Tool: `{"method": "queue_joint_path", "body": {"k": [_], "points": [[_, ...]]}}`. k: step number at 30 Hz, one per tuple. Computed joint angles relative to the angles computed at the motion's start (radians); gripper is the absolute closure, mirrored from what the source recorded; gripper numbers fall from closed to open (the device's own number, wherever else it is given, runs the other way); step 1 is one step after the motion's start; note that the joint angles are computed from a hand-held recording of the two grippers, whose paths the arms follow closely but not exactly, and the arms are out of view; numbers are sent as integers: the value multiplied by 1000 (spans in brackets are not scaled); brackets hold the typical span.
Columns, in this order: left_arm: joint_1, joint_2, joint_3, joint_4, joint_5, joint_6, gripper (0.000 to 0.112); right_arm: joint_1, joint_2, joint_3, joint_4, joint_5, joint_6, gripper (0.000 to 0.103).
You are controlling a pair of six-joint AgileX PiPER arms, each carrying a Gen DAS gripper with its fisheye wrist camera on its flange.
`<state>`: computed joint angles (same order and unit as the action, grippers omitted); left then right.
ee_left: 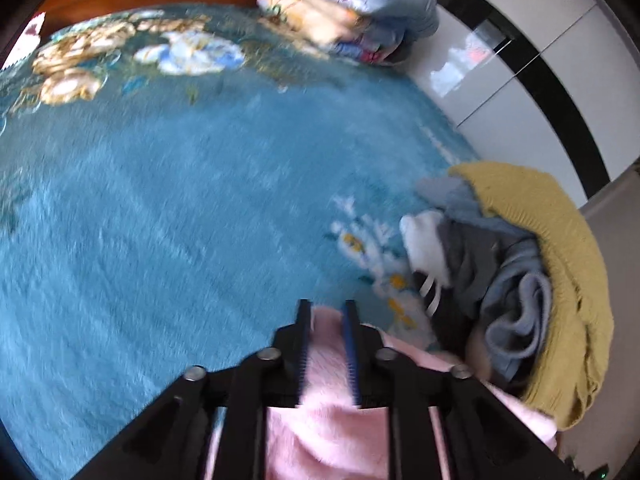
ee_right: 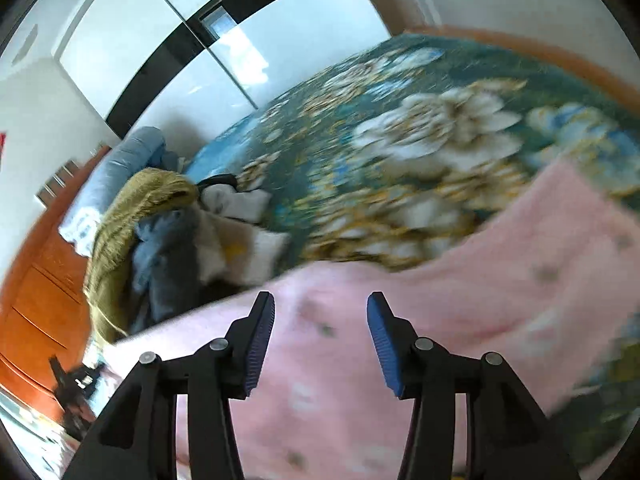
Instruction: Fold clothes
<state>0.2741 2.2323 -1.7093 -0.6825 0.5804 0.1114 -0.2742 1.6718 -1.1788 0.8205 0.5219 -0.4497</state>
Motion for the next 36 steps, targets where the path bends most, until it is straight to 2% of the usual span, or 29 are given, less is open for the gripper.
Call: {"method": "queue_joint_path", "body": {"k": [1, 3, 6, 11, 12, 13, 14, 16, 18, 20, 24, 26, 28, 29, 32, 34, 36], "points": [[9, -17, 33, -25, 9, 20, 61, -52, -31, 37, -12, -1, -13, 49], [22, -67, 109, -61, -7, 47, 58, -183, -64, 100, -71, -15, 55, 49], [32, -174, 244, -76, -70, 51, 55, -376, -25, 121, -110, -5, 181, 49], [51, -312, 396, -104, -110, 75, 53, -515, 106, 79, 189, 98, 19, 49], [58, -343, 430, -121, -113, 91, 53, -524, 124, 65, 224, 118, 8, 56], [66, -372, 462, -148, -114, 118, 53, -520, 127, 54, 218, 118, 14, 86], [78, -404, 498, -177, -111, 150, 53, -511, 127, 39, 178, 114, 44, 100], [108, -471, 566, -229, -94, 213, 53, -495, 126, 10, 101, 109, 102, 99], [143, -531, 625, -264, -71, 260, 53, -499, 103, 9, -1, 57, 167, 99], [183, -586, 682, -309, -44, 325, 53, -532, 122, -15, -57, 61, 231, 99], [258, -655, 776, -362, 36, 404, 52, -586, 192, -62, 56, 213, 58, 94], [297, -693, 833, -388, 75, 455, 49, -608, 154, -34, 66, 240, 12, 91], [330, -728, 894, -413, 92, 506, 44, -648, 81, 28, 123, 258, -73, 78], [344, -736, 923, -424, 98, 530, 43, -671, 43, 59, 154, 270, -117, 75], [383, -734, 999, -463, 115, 603, 43, -766, -88, 173, 218, 380, -281, 72], [385, -707, 1036, -468, 90, 619, 43, -842, -156, 246, 213, 469, -364, 71], [393, -687, 1080, -524, 80, 681, 43, -992, -201, 332, 231, 638, -503, 70]]}}
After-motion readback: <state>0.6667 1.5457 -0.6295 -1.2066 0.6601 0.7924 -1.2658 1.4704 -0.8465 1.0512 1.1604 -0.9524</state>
